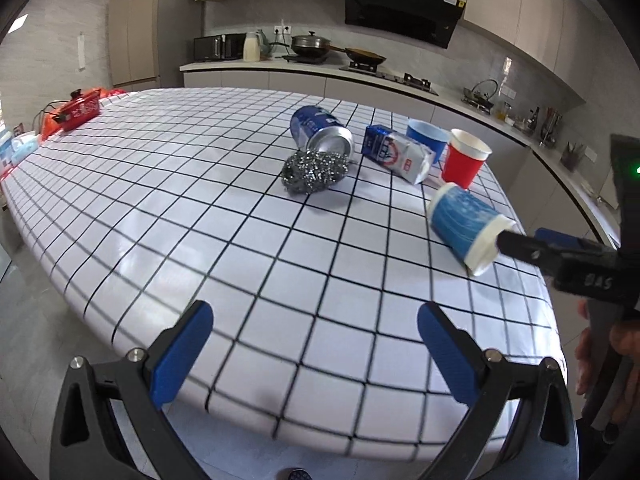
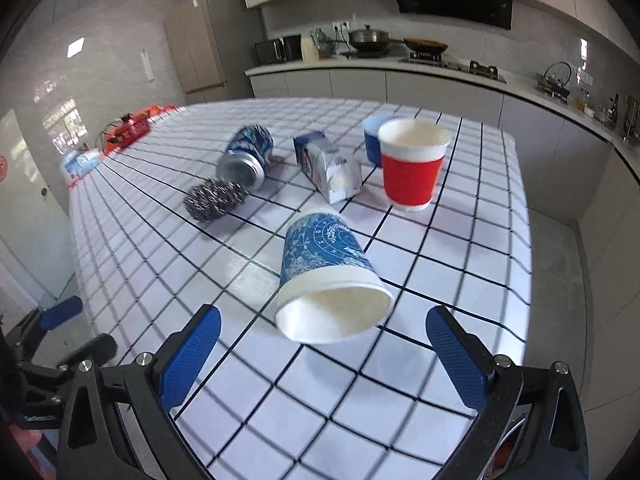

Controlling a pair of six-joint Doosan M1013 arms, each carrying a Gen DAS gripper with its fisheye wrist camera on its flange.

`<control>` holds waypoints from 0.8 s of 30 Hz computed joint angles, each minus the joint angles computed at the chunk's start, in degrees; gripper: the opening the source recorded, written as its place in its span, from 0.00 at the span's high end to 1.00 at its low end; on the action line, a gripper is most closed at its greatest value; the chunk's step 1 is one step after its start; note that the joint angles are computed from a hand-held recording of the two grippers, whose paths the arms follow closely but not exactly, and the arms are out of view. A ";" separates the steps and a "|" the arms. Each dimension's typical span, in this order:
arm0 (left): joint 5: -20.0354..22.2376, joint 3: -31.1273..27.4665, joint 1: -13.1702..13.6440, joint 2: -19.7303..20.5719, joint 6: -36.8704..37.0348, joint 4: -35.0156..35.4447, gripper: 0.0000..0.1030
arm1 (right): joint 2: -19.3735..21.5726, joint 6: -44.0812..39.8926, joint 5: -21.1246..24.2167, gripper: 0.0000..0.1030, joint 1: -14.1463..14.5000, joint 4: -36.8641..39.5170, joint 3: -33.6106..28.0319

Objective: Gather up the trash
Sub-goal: 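Grasp the blue patterned paper cup with the right tool while the left grasps the steel wool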

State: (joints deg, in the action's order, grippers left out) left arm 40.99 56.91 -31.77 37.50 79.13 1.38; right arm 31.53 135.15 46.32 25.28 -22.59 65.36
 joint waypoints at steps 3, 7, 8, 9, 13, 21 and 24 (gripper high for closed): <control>1.62 -2.87 0.73 1.93 3.03 -2.79 0.00 | 2.03 -0.27 1.81 0.00 -0.34 0.96 -2.17; 3.45 -6.77 1.43 4.39 6.24 -5.35 0.00 | 3.73 2.90 4.53 0.00 -0.84 -0.78 -3.93; 4.06 -8.04 1.60 5.18 7.04 -6.08 0.01 | 3.87 3.78 4.58 0.00 -1.11 -0.65 -4.02; 4.68 -9.18 1.66 5.87 7.55 -6.57 0.01 | 4.05 4.62 4.70 0.00 -1.38 -0.56 -4.20; 7.87 -15.35 1.96 9.41 9.85 -8.62 0.01 | 4.85 5.03 5.50 0.07 -1.85 -0.42 -5.55; 13.43 -26.84 2.03 15.69 13.36 -10.76 0.01 | 6.71 4.48 6.31 0.33 -3.08 2.36 -8.44; 16.05 -32.03 2.08 18.43 13.44 -10.78 0.01 | 7.20 3.85 6.21 0.33 -3.44 3.36 -9.31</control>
